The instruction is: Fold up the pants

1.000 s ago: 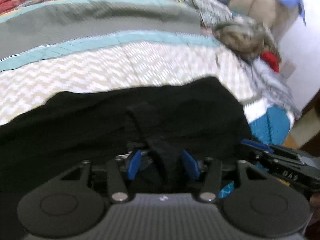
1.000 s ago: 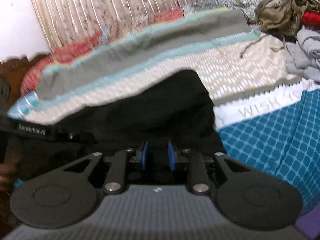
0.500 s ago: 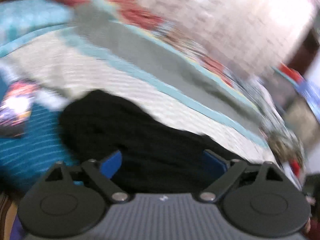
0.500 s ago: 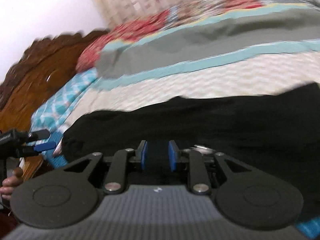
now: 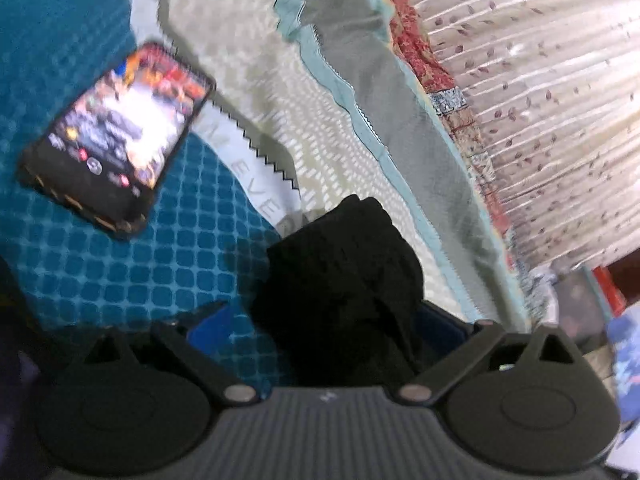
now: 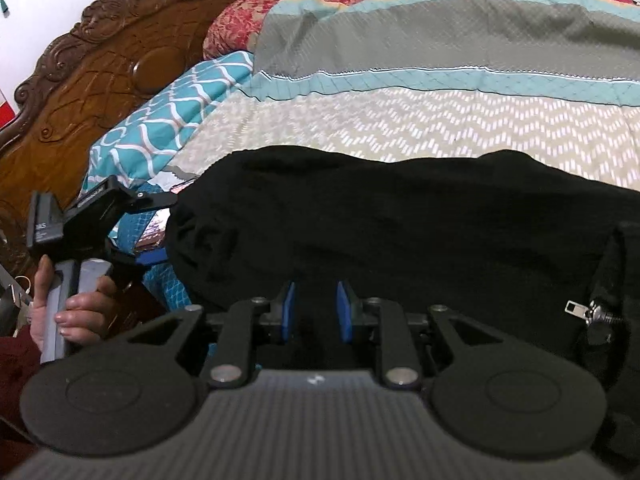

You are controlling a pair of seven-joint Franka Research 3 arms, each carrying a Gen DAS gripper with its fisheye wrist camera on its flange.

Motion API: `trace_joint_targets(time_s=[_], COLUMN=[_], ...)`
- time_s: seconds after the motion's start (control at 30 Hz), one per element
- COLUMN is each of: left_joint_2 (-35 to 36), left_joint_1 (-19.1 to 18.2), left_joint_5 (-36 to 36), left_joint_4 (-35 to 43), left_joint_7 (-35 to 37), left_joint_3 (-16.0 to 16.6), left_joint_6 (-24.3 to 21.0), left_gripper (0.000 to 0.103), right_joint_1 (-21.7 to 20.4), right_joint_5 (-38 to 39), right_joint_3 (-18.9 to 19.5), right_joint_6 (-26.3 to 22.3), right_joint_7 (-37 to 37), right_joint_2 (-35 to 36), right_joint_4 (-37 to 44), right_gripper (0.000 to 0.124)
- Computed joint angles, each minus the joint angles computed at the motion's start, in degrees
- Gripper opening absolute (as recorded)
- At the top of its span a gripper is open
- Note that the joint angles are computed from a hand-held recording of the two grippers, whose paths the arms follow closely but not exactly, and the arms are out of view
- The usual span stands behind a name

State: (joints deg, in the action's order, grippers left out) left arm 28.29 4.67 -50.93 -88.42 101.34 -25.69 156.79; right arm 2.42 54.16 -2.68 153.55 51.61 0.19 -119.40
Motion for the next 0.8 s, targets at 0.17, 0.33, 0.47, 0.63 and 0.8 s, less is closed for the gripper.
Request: trace_joint_targets(time_s=[0.17, 0.33, 0.47, 0.63, 0.8], left_joint_2=[3.3, 2.5, -0.5, -3.6, -5.6], left_joint_1=[-1.2, -0.8, -0.2, -1.1, -2.6], left_joint_5=[0.8, 3.0, 3.6, 5.3, 6.4], left_joint_4=[3.3, 2.2, -0.9, -2.3, -2.2], left_joint_7=[-1.6, -1.4, 0.6, 6.8, 16.2], left_joint_3=[0.1, -1.3, -2.7, -4.1, -6.7], left_joint_6=[1.1, 4.2, 6.7, 7.8, 10.0], left_gripper=[0.063, 0.034, 0.030, 0.028, 0.028], right_joint_1=[0.4, 0.6, 0.2, -1.1, -5.2], right_joint_5=[-4.2, -4.5, -5.5, -11.8, -1.5], right_joint_3=[0.6, 2.4, 3.5, 3.9, 5.0], right_joint_6=[-0.4, -0.6, -4.9, -12.3, -10.1], right_joint_7=[2.0, -0.1, 3.6, 16.7, 11.1], right_joint_2=[2.4, 7.3, 13.4, 19.4, 14.0], right_joint_4=[3.0, 10.0, 16.8, 21.2, 15.9], right_gripper=[0.027, 0.027, 0.027, 0.025, 0.027])
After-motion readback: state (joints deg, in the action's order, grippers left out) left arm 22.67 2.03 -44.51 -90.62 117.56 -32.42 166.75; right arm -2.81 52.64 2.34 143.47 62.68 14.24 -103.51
